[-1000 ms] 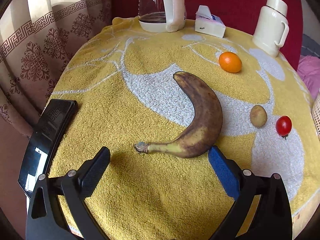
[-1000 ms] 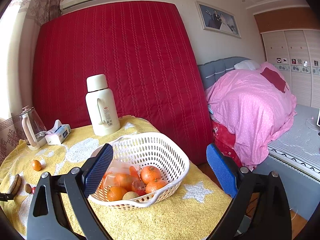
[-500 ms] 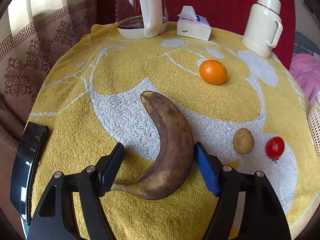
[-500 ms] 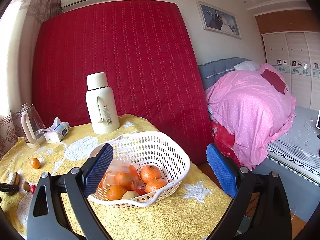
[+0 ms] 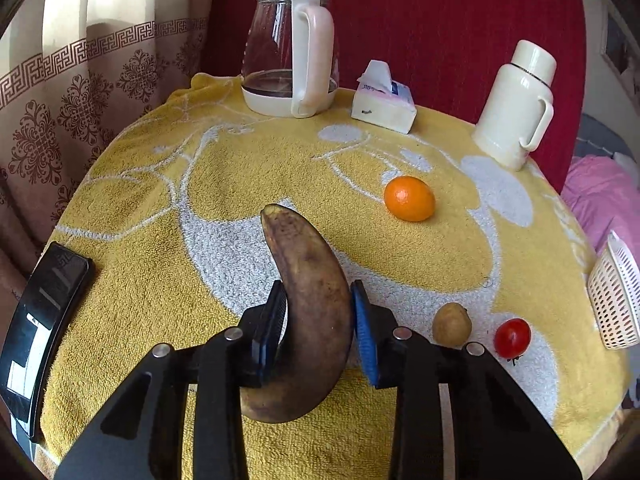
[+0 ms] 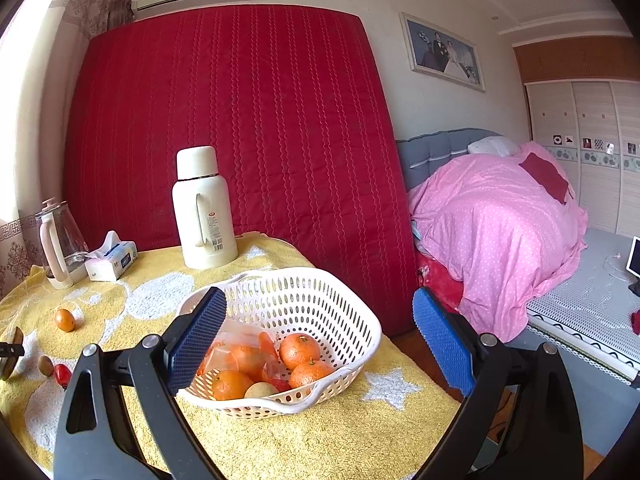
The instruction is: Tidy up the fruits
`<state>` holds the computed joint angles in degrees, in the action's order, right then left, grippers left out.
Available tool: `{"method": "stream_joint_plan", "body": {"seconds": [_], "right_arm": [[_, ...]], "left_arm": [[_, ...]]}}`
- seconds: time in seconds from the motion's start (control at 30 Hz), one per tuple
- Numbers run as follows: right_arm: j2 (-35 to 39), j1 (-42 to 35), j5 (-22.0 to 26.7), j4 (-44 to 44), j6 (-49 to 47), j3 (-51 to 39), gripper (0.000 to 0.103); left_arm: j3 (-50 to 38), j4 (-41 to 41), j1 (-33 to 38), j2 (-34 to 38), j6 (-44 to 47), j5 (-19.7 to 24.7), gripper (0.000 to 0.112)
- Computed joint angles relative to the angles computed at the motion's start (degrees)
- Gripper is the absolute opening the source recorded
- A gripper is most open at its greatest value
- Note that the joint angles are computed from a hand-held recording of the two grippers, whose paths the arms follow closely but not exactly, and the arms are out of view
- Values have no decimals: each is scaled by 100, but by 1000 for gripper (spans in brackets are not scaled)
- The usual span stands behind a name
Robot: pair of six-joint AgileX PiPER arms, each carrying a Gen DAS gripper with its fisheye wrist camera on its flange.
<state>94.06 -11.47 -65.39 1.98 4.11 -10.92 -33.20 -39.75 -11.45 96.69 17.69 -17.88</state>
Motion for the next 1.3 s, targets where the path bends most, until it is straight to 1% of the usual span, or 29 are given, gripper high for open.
{"method": "stream_joint_plan", "body": {"seconds": [0.03,0.1,0.17,0.23,0.3,0.33,0.43,0.5,0.6,0.67,0.7,0.73,0.77,0.83,0.9,0.93,0.97,1.03,1.07,1.1,1.13,1.27,1.3], "right_arm": [[-37,98,-6,89,-91,33,96],[-240,225,179,38,-97,93,96],[-532,377,622,-205,51,43,96],[-807,460,1332,-859,408,-126,96],[-884,661,2022,-1719,949,-441,96],[-858,762,2292,-2228,1290,-606,96],[-618,1175,2956,-3674,2415,-1168,96],[-373,1413,3268,-4622,3257,-1569,96],[-39,2063,3822,-5215,4027,-2114,95],[173,2328,4082,-5576,4460,-2436,94],[241,2382,4142,-5811,4684,-2536,91],[359,2504,4269,-6013,4951,-2723,85],[443,2564,4322,-6313,5268,-2837,82],[626,2573,4295,-6967,5915,-3037,71],[884,2580,4318,-7626,6580,-3330,66],[948,2555,4289,-7848,6792,-3364,62],[1123,2589,4307,-8197,7192,-3577,60],[1306,2635,4325,-8585,7672,-3789,55],[1370,2654,4338,-8778,7903,-3887,54],[1376,2641,4312,-8896,8028,-3898,52],[1409,2649,4305,-9028,8188,-3967,50],[1611,2753,4389,-9451,8725,-4314,48],[1678,2755,4365,-9580,8874,-4407,46]], "left_arm": [[74,126,4,-100,-137,-56,33],[209,254,-3,-289,-278,-150,33],[320,535,30,-462,-538,-177,33],[390,748,71,-613,-741,-154,33],[403,799,86,-724,-758,-93,33],[403,789,80,-776,-731,-72,32],[514,474,-42,-1047,-406,-182,31],[614,184,-183,-1320,-123,-303,28],[727,-241,-361,-1763,376,-380,28],[714,-292,-291,-1947,465,-201,28],[716,-188,-219,-2011,352,-104,28],[711,16,-118,-2045,149,-4,28],[705,224,-11,-2049,-49,68,28],[690,165,72,-2031,-9,97,29],[682,270,152,-2010,-115,153,29],[668,343,194,-1990,-181,199,29],[654,327,202,-1954,-171,221,29],[616,196,190,-1876,-49,254,30],[591,127,177,-1827,15,277,32],[566,-7,155,-1773,133,284,42],[554,-215,117,-1723,306,250,49],[517,-476,46,-1592,586,258,51],[522,-567,24,-1565,689,247,57]]}}
